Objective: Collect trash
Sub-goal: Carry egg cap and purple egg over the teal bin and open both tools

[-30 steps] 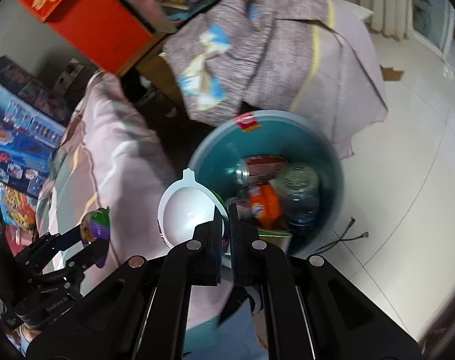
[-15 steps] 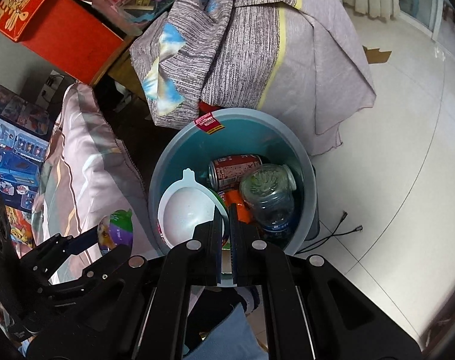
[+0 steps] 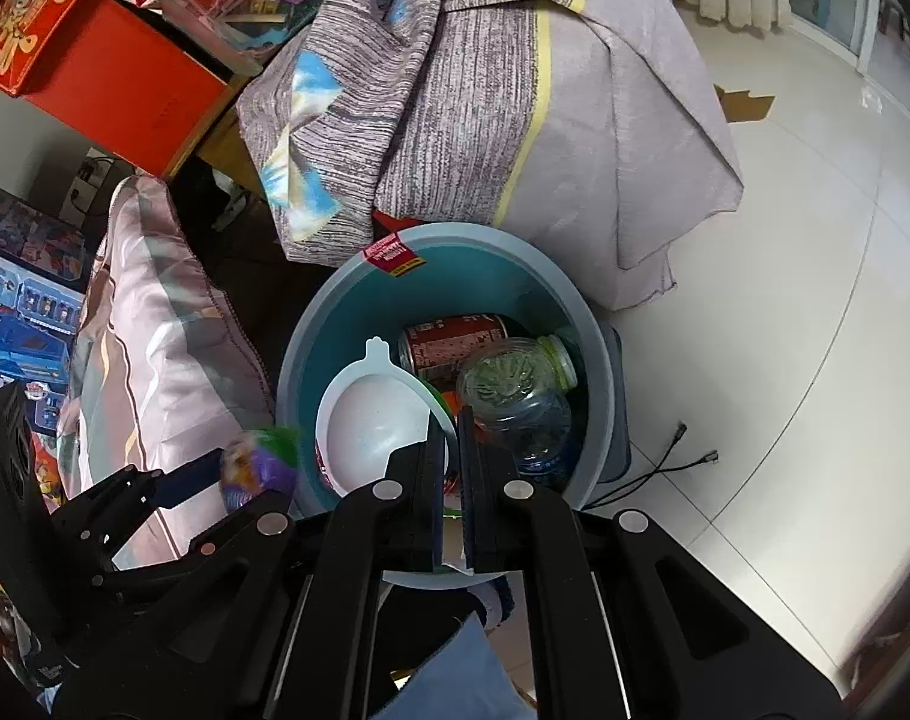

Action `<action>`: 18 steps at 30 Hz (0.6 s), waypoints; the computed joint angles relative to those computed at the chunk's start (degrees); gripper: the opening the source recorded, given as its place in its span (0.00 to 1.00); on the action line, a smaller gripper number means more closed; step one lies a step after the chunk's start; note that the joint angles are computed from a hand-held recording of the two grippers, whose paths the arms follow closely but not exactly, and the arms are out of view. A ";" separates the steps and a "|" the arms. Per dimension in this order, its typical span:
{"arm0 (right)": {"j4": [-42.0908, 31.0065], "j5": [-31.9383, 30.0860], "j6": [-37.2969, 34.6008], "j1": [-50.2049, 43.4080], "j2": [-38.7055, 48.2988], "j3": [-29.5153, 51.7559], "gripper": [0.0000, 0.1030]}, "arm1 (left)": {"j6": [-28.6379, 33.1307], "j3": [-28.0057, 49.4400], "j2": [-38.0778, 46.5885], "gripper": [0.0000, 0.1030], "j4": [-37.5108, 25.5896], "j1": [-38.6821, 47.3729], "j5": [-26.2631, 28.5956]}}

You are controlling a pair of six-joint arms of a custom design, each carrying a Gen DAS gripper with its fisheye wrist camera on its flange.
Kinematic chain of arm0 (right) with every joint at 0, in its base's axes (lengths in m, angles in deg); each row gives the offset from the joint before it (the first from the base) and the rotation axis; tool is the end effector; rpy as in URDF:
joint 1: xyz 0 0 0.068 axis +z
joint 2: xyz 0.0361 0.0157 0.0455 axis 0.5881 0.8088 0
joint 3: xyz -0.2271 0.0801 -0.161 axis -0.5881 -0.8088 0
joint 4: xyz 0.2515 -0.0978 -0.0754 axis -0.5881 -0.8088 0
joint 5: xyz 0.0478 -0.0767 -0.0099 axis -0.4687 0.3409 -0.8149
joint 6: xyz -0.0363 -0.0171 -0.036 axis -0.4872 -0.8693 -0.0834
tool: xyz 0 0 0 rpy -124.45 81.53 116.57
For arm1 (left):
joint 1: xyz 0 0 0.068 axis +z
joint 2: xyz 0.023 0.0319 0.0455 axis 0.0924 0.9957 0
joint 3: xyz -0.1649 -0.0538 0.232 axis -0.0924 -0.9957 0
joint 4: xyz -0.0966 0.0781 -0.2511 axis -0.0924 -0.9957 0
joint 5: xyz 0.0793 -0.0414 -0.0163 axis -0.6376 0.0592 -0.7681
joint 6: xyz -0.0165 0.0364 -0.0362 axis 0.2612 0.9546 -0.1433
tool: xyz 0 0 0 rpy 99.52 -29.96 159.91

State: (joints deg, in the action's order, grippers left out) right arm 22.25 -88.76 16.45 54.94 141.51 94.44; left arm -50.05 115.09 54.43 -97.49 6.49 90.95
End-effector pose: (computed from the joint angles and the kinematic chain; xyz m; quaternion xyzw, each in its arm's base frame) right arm 0.2607 0.0940 0.0459 0.1990 0.9440 0.1852 0.1868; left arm 0.3095 -0.0021 0.0591 0.2685 0.9488 -0.0831 0.1443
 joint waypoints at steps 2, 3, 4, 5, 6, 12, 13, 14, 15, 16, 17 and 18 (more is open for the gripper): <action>-0.29 -0.02 -0.04 -0.22 0.18 0.15 0.05 | -0.19 0.51 0.43 0.67 -0.29 0.27 0.07; -0.49 0.06 -0.01 -0.20 0.20 0.27 0.05 | -0.30 0.10 0.11 0.72 0.57 0.47 -0.18; -0.83 0.15 -0.05 -0.22 0.25 0.52 0.05 | -0.22 -0.13 -0.10 0.75 1.09 0.70 -0.28; -1.31 0.37 0.00 -0.18 0.27 0.83 0.05 | -0.14 -0.17 -0.29 0.78 1.18 1.07 -0.25; -1.60 0.42 -0.13 -0.20 0.28 1.06 0.05 | -0.02 0.03 -0.35 0.79 0.81 1.50 -0.05; -4.33 1.19 -0.33 1.03 0.65 3.42 0.05 | 1.86 -0.72 -2.42 0.93 0.56 5.64 2.15; -4.65 1.28 -0.30 1.26 0.94 3.88 0.05 | 2.13 -0.57 -2.45 0.93 0.13 6.50 2.49; -4.99 1.33 -0.23 1.50 1.31 4.44 0.06 | 2.36 -0.31 -2.33 0.93 -0.44 7.30 2.93; -5.31 1.35 -0.16 1.80 1.75 5.06 0.06 | 2.59 -0.07 -2.20 0.93 -0.84 8.06 3.31; -5.74 1.38 -0.10 2.20 2.29 5.86 0.06 | 2.72 0.11 -2.12 0.94 -1.02 8.51 3.37; -6.01 1.42 -0.07 2.48 2.63 6.38 0.06 | 2.80 0.24 -2.02 0.94 -1.06 8.97 3.34; -6.56 1.54 0.00 2.98 3.10 7.23 0.06 | 2.96 0.21 -2.03 0.94 -1.01 9.44 3.36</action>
State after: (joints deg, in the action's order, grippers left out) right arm 15.69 -87.23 16.45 57.92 144.61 101.67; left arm -47.08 115.31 52.40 -98.50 15.93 94.31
